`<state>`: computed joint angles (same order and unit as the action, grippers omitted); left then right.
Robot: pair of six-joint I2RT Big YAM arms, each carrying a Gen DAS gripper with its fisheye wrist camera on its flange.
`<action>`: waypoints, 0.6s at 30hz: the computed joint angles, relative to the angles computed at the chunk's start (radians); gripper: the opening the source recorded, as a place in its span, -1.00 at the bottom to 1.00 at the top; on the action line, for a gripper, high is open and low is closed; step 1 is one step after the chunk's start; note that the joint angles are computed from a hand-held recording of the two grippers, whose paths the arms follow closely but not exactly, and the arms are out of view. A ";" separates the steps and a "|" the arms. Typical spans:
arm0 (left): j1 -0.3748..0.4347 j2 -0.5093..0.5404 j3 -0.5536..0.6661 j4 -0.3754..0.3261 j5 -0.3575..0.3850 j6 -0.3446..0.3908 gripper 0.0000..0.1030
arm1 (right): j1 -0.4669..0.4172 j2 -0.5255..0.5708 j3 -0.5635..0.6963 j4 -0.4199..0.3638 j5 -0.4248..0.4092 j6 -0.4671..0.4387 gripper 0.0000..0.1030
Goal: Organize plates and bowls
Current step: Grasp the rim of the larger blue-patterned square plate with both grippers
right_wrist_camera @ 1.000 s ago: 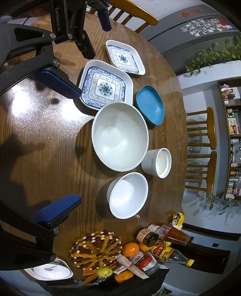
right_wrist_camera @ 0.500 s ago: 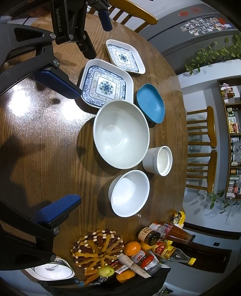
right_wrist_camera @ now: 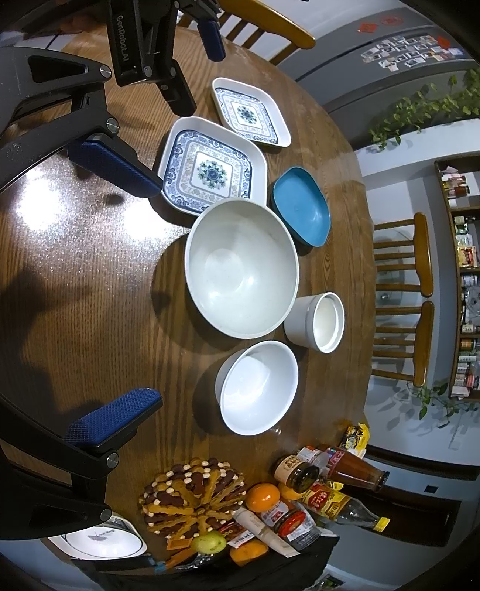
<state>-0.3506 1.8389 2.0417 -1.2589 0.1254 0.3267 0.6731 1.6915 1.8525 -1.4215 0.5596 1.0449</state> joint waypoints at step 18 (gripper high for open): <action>0.071 0.099 0.100 -0.104 0.140 -0.130 0.98 | -0.026 -0.027 -0.099 0.213 -0.139 -0.046 1.00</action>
